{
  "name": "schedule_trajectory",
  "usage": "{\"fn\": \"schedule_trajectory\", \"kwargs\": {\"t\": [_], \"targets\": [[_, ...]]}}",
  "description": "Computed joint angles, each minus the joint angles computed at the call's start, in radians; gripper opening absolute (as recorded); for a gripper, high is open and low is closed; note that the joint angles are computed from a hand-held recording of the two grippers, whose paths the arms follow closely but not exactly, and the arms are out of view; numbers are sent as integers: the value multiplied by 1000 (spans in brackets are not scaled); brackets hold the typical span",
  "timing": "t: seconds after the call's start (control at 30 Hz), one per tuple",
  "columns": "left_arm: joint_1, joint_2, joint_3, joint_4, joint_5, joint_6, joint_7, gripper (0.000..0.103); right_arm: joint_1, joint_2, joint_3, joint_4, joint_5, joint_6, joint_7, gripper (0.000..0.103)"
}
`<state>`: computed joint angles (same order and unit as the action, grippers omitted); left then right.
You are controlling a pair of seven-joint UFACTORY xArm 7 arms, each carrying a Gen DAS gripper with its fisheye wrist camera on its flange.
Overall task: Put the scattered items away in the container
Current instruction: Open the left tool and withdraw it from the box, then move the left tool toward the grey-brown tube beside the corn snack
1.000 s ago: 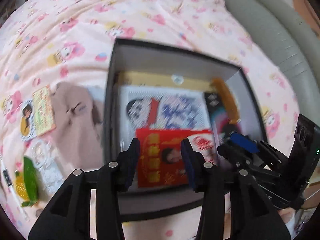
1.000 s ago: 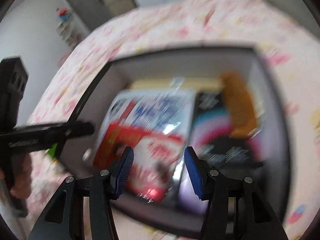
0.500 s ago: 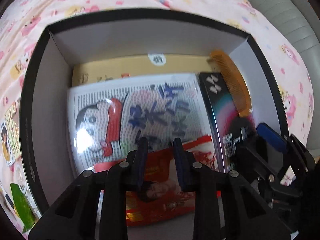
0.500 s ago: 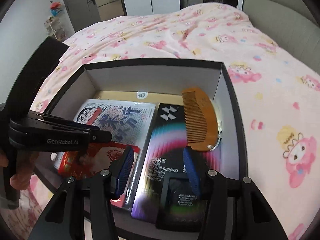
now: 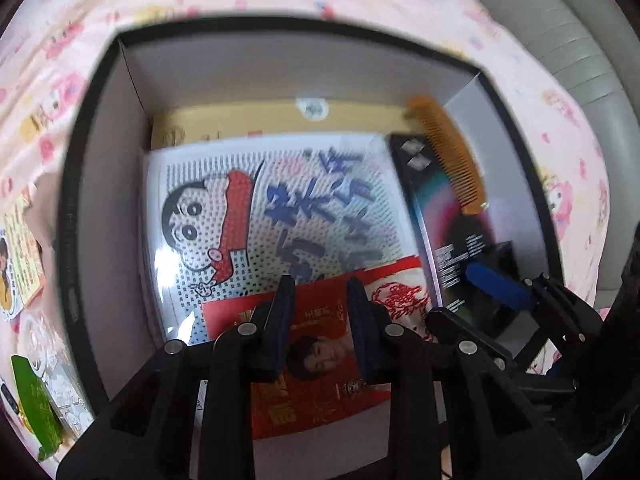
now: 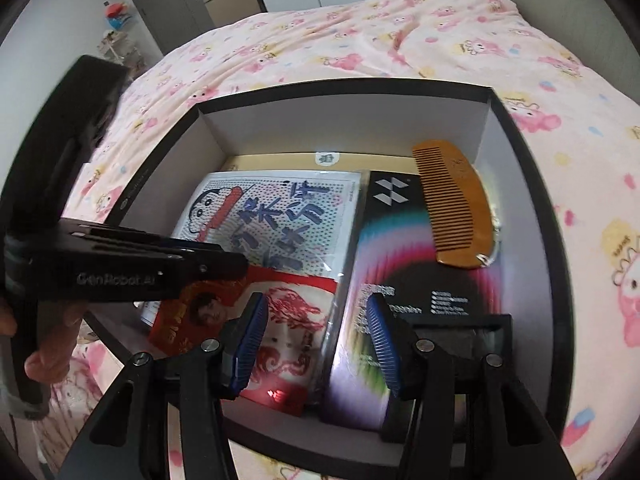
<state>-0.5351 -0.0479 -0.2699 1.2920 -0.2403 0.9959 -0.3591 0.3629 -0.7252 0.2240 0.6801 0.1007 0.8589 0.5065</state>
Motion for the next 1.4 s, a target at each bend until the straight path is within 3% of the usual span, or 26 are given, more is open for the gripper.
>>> {"fn": "schedule_trajectory", "kwargs": {"t": [0.13, 0.23, 0.4, 0.8, 1.1, 1.4], "targets": [[-16, -139, -24, -106, 34, -133, -22, 26, -18, -60, 10, -5, -1, 19, 55, 48], [-21, -210, -58, -138, 105, -172, -84, 31, -34, -106, 38, 12, -27, 47, 94, 48], [-36, -301, -83, -157, 146, -169, -146, 35, -38, -189, 80, 46, -55, 122, 152, 49], [-115, -524, -110, -267, 42, -132, -191, 38, 9, -401, 175, 90, -16, 298, 258, 49], [-102, -691, -98, -357, 20, -36, -216, 38, 48, -332, 240, 119, 31, 236, 268, 48], [-53, -939, -42, -508, -9, 100, -239, 38, 110, -103, 318, 196, 23, 119, 284, 48]]}}
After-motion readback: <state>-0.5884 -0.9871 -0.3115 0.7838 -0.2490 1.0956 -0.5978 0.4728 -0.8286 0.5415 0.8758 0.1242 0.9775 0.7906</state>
